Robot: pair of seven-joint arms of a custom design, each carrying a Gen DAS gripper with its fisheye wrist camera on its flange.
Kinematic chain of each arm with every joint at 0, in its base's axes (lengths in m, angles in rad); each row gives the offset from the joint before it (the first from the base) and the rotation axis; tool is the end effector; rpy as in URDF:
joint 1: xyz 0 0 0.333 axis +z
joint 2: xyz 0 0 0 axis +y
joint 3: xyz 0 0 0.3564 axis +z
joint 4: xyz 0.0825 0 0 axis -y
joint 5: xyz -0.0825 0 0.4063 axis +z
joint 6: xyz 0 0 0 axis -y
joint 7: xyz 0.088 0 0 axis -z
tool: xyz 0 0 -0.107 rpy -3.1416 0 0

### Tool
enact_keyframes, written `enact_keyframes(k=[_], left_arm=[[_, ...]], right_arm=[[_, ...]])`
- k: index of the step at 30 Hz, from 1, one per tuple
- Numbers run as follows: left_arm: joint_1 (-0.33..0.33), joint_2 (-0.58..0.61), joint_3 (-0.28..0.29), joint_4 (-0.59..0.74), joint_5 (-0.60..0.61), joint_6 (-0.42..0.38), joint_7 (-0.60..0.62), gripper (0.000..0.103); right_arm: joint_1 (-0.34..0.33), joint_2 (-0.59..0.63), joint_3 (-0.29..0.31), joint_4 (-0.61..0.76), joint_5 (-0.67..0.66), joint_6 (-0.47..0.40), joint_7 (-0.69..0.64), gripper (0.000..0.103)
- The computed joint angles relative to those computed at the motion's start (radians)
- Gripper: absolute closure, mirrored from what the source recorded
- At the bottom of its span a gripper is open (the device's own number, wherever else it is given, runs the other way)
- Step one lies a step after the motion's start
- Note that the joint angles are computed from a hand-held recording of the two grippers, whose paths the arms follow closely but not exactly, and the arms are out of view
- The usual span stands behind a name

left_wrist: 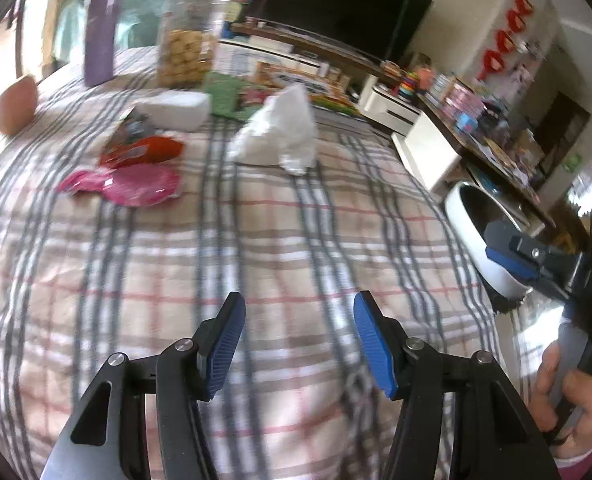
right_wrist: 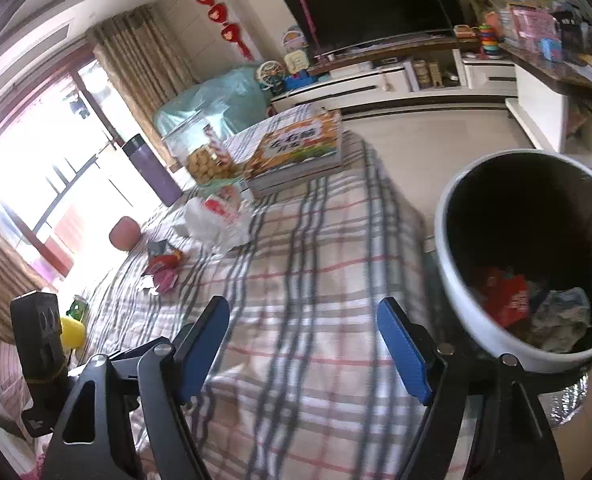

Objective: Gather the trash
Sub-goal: 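Move both tools back to the bed toward the snack bag and white plastic bag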

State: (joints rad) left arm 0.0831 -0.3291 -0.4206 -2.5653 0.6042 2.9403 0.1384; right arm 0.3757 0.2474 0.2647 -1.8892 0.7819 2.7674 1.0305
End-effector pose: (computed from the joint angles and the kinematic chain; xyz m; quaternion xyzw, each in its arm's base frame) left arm 0.4263 -0.1968 0.4589 -0.8032 0.4692 -0.3173 0.1845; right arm 0.5721 0.3712 0.4686 -0.7926 0.4680 0.0115 0.3906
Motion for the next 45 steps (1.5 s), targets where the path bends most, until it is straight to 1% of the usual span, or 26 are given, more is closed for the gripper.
enact_keyframes(k=[4,7,9,11,13,16,22,28,31,36,40,43,44,45], left_arm=[[-0.004,-0.056,0.004,-0.046,-0.029,-0.019,-0.018,0.047],[-0.016,-0.104,0.018,-0.082,-0.065,-0.039,-0.007,0.046],[-0.018,-0.132,0.021,-0.102,-0.088,-0.053,0.001,0.043],[-0.018,-0.160,0.024,-0.119,-0.112,-0.072,0.005,0.042],[-0.023,-0.181,0.032,-0.136,-0.136,-0.075,0.016,0.042],[-0.011,-0.188,0.050,-0.146,-0.162,-0.069,0.048,0.042],[0.018,-0.225,0.049,-0.166,-0.190,-0.086,0.092,0.031],[0.056,-0.178,0.091,-0.149,-0.186,-0.051,0.196,0.030],[0.081,-0.164,0.102,-0.137,-0.185,-0.030,0.241,0.028],[0.164,-0.125,0.072,-0.104,-0.152,0.025,0.273,0.027],[0.241,-0.050,0.043,-0.056,-0.094,0.096,0.307,0.027],[0.255,0.018,0.049,-0.023,-0.076,0.146,0.359,0.027],[0.271,0.031,0.035,-0.013,-0.065,0.145,0.362,0.028],[0.271,0.059,0.034,0.008,-0.058,0.129,0.380,0.029]], right_arm=[[0.016,0.021,0.012,0.014,-0.012,-0.006,0.004,0.025],[0.029,0.039,0.018,0.027,-0.028,-0.008,0.015,0.024],[0.031,0.049,0.021,0.037,-0.040,-0.019,0.025,0.020],[0.038,0.063,0.025,0.049,-0.051,-0.024,0.040,0.018],[0.042,0.074,0.031,0.059,-0.061,-0.024,0.044,0.018],[0.046,0.091,0.042,0.077,-0.073,-0.020,0.044,0.018],[0.058,0.134,0.054,0.126,-0.113,-0.032,0.054,0.018],[0.072,0.189,0.056,0.196,-0.169,-0.038,0.085,0.018],[0.079,0.219,0.056,0.237,-0.198,-0.031,0.104,0.018],[0.092,0.279,0.057,0.318,-0.253,-0.033,0.146,0.018],[0.122,0.338,0.037,0.402,-0.322,-0.046,0.200,0.018],[0.133,0.381,0.029,0.460,-0.362,-0.065,0.240,0.018],[0.139,0.393,0.022,0.478,-0.377,-0.073,0.257,0.019],[0.146,0.407,0.016,0.498,-0.392,-0.085,0.274,0.022]])
